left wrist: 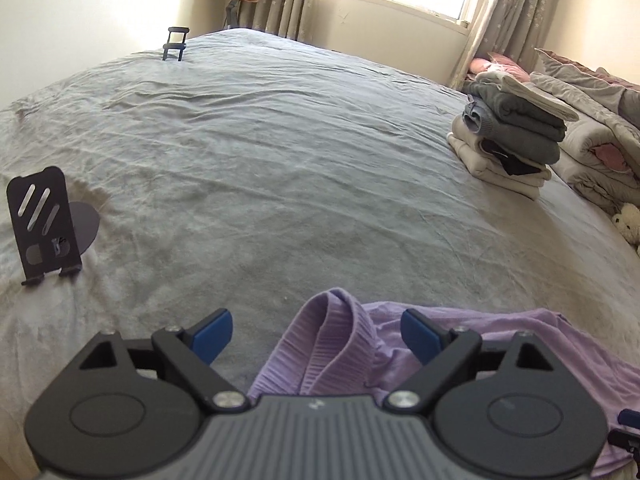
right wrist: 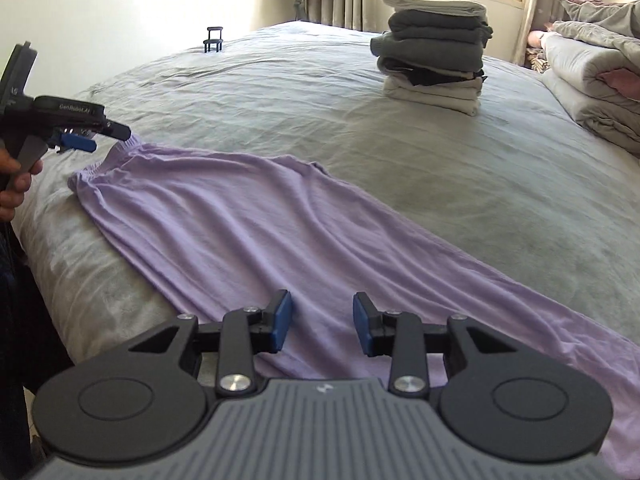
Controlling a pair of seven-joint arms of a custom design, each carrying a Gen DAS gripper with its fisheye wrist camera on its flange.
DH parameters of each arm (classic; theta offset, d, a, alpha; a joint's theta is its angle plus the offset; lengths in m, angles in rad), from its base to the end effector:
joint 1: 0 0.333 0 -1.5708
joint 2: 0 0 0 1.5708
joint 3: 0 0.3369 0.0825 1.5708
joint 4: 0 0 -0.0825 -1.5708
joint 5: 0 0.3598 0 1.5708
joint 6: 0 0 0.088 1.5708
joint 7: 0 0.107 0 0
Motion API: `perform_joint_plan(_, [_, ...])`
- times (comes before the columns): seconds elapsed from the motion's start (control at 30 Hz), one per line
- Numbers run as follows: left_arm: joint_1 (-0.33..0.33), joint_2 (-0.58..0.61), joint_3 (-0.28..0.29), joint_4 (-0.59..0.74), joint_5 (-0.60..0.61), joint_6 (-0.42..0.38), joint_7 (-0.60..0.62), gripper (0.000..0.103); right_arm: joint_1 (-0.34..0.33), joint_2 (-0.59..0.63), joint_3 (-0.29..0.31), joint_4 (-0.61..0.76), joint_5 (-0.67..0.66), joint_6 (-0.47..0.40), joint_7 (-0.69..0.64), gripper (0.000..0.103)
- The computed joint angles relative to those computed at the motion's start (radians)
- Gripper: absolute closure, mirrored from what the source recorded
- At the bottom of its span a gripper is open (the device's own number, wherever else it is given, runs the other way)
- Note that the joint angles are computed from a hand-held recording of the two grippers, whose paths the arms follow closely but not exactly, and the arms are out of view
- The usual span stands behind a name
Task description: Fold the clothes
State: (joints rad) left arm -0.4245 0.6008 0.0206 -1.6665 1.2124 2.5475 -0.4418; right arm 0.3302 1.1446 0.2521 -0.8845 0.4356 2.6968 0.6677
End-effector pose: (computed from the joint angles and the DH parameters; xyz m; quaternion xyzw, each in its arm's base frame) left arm 0.6344 -0.2869 0.3117 -0.8187 0.4096 -0.2616 0.3059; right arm 0.7581 0.3491 0.2877 -0.8692 0.2914 -0.1258 0.3792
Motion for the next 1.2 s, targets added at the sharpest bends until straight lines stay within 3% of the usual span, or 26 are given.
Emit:
perform_joint_plan(0.13, [0.024,0.041,-0.023,0.043,-0.081,0.012,0.127,0.041,-0.019,0.010,0.040,-0.007,0.032,0.029,-0.039,0.067])
perform_joint_plan(0.23, [0.005,0.052,-0.007,0.060,-0.100,-0.008,0.176,0.047,-0.033,0.007,0.062,-0.032,0.062,0.061,-0.067,0.067])
perform_joint_plan(0.33, [0.001,0.047,0.006,0.052,-0.098,0.023,0.171,0.068,-0.036,0.000,0.073,-0.057,0.078,0.092,-0.094,0.067])
perform_joint_plan(0.47, [-0.015,0.027,0.031,0.027,-0.052,0.059,0.103,0.079,-0.040,-0.006,0.086,-0.081,0.089,0.129,-0.124,0.067])
perform_joint_plan(0.73, [0.001,0.014,0.030,0.010,0.011,0.114,0.024,0.078,-0.040,-0.002,0.094,-0.088,0.094,0.161,-0.133,0.063])
perform_joint_plan(0.8, [0.010,0.005,0.037,-0.005,0.031,0.158,-0.028,0.071,-0.041,-0.006,0.098,-0.099,0.098,0.178,-0.135,0.060])
perform_joint_plan(0.87, [0.014,-0.013,0.052,-0.032,0.068,0.196,-0.113,0.054,-0.042,-0.014,0.104,-0.117,0.103,0.202,-0.135,0.055])
perform_joint_plan(0.97, [0.019,-0.044,0.056,-0.073,0.117,0.195,-0.213,0.043,-0.080,-0.040,0.190,-0.180,0.124,0.247,-0.222,0.049])
perform_joint_plan(1.03, [0.030,-0.062,0.047,-0.101,0.145,0.193,-0.260,0.042,-0.100,-0.056,0.255,-0.221,0.132,0.258,-0.310,0.043])
perform_joint_plan(1.13, [0.053,-0.081,0.028,-0.133,0.185,0.202,-0.313,0.043,-0.100,-0.072,0.315,-0.255,0.138,0.226,-0.431,0.042])
perform_joint_plan(1.2, [0.064,-0.097,0.017,-0.155,0.210,0.194,-0.339,0.052,-0.064,-0.073,0.312,-0.243,0.127,0.180,-0.485,0.042])
